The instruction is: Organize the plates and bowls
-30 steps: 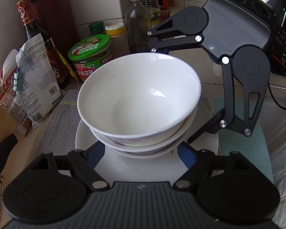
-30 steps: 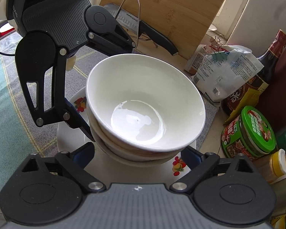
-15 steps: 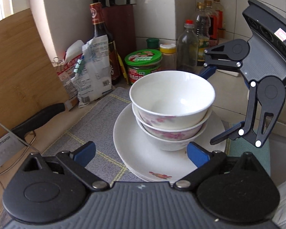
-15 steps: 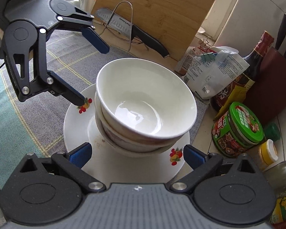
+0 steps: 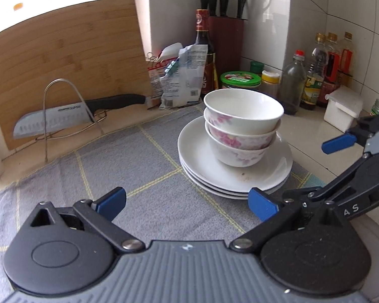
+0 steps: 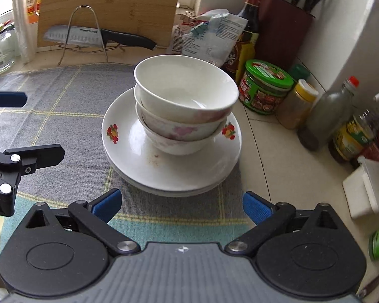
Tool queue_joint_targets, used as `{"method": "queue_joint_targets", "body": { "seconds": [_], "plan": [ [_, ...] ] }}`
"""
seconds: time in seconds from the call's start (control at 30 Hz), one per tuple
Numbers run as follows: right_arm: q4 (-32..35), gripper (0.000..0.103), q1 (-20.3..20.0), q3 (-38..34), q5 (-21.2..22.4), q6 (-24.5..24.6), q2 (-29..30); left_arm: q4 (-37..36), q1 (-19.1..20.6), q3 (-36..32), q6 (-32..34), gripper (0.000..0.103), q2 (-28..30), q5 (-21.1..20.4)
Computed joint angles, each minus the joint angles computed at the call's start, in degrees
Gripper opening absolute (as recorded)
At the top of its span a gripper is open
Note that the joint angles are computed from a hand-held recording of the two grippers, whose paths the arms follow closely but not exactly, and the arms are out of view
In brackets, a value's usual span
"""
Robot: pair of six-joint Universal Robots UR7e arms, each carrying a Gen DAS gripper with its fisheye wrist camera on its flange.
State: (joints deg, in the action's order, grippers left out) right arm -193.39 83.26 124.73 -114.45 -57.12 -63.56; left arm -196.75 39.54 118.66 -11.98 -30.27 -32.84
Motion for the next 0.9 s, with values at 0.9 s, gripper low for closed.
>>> {"method": "queue_joint_targets", "body": {
  "seconds": [0.9],
  "plan": [
    [-10.8,0.103,6.2,9.8,-4.6,17.4,-5.9,15.2,-7.9,7.1,-18.4,0.102,-9.4,2.5]
  ]
}}
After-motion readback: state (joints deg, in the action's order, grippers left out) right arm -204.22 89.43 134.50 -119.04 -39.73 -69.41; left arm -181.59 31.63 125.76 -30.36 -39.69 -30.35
